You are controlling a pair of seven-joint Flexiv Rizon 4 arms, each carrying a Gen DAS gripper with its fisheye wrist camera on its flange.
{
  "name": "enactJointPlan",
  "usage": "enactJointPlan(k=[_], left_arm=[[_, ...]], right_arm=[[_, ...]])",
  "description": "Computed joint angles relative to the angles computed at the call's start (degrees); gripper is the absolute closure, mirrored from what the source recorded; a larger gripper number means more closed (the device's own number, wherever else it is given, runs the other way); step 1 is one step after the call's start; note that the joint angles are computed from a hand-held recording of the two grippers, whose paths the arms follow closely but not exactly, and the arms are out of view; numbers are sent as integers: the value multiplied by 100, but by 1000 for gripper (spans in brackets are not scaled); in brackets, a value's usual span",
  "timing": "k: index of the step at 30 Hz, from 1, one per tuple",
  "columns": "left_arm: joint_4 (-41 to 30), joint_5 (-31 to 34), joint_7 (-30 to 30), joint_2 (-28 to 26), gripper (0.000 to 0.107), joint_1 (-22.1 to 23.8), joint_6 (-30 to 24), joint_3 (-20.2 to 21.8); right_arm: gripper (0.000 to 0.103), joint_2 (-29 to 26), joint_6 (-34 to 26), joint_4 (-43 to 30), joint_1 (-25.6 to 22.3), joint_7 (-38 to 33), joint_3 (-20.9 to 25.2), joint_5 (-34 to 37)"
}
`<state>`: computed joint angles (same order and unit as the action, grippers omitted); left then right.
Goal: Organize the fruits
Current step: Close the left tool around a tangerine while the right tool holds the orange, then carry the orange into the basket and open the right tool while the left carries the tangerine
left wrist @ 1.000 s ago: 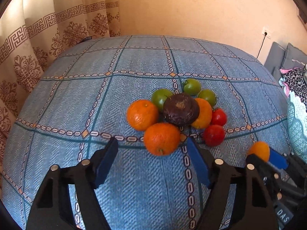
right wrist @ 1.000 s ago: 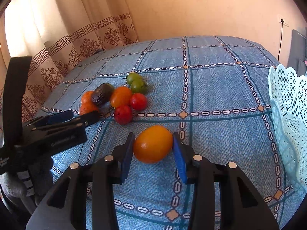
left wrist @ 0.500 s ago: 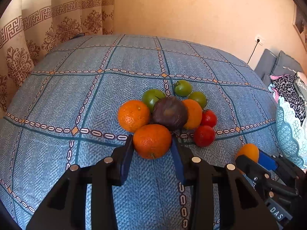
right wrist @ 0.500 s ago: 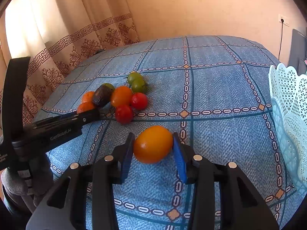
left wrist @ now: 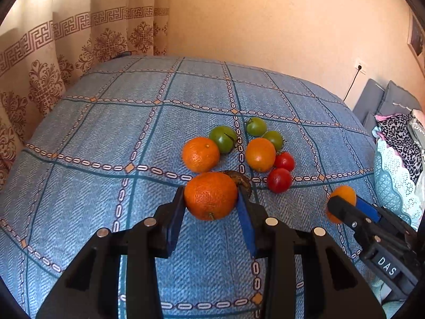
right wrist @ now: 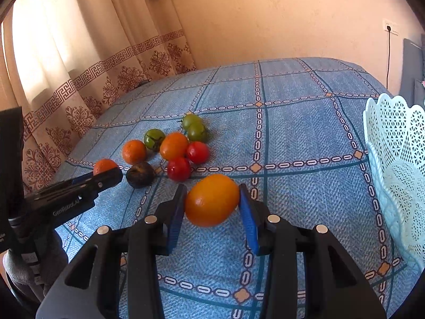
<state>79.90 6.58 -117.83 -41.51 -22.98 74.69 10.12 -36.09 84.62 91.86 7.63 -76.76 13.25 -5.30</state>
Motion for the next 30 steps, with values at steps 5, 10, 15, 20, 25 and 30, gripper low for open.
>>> enactJointPlan(k=[5,10,15,20,25,30], left_arm=[[131,196,-224,138,68,-174,42,235],[178,396,-437,242,68,-292,43,365],[164,659,-625,343,68,-424,41,478],[86,912,-781,414,68,-541,6,522],[-59,1131,-855,448,68,-636,-20,493],[-314,1225,-754,372,68,-678,-58,354]], right_arm=[[62,34,149,51,-39,-2,40,52],[62,113,461,187,32,125,-107,37],[62,239,944,434,272,484,-469,-80],[62,514,1603,866,895,921,-1418,-210],[62,779,1867,1203,1186,1130,-1971,-144],[62,990,1925,1522,1915,1325,-3044,170]])
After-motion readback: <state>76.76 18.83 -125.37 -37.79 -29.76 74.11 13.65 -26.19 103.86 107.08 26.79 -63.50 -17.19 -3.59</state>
